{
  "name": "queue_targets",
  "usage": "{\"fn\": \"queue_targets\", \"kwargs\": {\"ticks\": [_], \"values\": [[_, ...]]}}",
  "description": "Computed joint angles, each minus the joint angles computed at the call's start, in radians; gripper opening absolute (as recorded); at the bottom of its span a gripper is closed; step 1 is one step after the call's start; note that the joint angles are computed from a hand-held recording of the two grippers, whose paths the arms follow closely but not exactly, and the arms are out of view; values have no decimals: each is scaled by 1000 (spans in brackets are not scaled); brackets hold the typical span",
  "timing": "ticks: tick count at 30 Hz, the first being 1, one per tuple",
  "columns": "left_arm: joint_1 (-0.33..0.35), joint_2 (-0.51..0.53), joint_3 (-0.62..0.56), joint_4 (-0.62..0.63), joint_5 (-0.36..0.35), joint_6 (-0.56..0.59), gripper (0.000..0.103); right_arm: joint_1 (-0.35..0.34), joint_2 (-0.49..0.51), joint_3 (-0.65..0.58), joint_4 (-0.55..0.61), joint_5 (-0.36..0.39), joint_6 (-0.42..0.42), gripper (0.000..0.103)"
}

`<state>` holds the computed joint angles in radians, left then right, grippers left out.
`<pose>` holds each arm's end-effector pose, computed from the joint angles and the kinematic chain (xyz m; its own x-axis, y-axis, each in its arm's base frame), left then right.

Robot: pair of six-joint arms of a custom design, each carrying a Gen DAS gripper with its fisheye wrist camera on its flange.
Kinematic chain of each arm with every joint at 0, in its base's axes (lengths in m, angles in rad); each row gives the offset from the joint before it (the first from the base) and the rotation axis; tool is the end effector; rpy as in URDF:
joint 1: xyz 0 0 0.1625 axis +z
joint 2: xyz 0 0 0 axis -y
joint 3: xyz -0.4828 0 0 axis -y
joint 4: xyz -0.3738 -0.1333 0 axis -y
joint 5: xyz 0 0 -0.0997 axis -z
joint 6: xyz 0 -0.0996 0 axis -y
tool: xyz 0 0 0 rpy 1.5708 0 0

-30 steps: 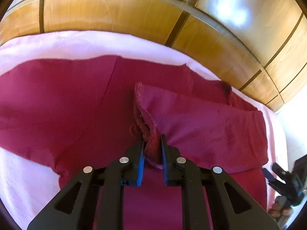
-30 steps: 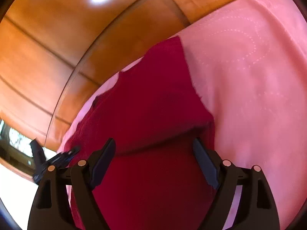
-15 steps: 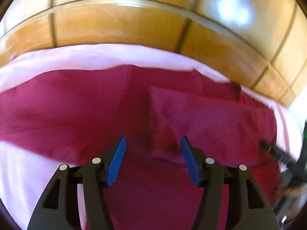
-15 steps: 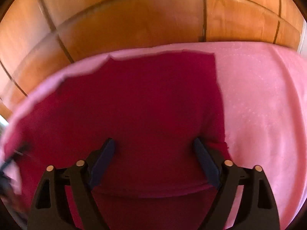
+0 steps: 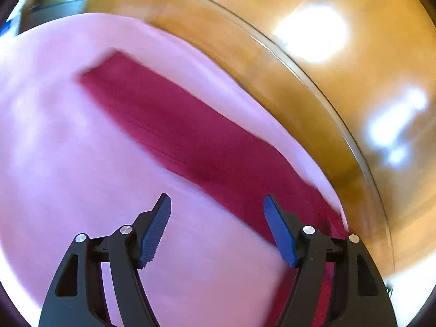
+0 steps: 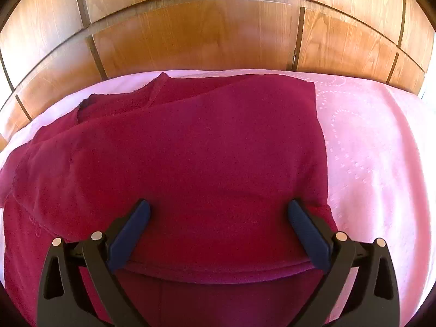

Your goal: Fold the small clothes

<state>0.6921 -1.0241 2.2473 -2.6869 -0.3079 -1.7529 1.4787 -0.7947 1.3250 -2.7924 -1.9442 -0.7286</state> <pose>-0.2195 -0.4783 0.1828 -0.7320 -0.6780 0.0665 -0.2517 0.1785 -0.9512 0.0233 -0.8021 0.3101 -0.7230 -0.2741 0.6342 -0.5502 0.7836 -0.2886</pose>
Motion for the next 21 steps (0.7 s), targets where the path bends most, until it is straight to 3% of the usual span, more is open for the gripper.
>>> {"fn": "queue_targets", "kwargs": {"ticks": [4, 8, 10, 12, 15, 17, 18, 20, 21], "values": [[12, -161, 77, 227, 10, -258, 69, 2, 0, 4, -9, -2, -2, 101], [63, -272, 122, 306, 1, -410, 46, 1, -2, 11, -15, -1, -4, 101], [100, -282, 144, 181, -13, -327, 35, 2, 0, 9, -18, -2, -4, 101], [127, -273, 147, 98, -13, -260, 33, -1, -13, 23, -18, 1, -9, 101], [155, -279, 114, 154, 0, -250, 33, -1, -13, 25, -23, 0, -12, 101], [168, -287, 69, 257, -18, -243, 8, -1, -14, 25, -23, 1, -13, 101], [169, -284, 47, 291, -22, -225, 7, -1, -14, 25, -23, 2, -13, 101], [155, -240, 26, 235, 4, -150, 7, -1, -14, 25, -23, 1, -13, 101], [141, -218, 31, 143, 19, -64, 7, -1, -14, 25, -23, 1, -13, 101]]}}
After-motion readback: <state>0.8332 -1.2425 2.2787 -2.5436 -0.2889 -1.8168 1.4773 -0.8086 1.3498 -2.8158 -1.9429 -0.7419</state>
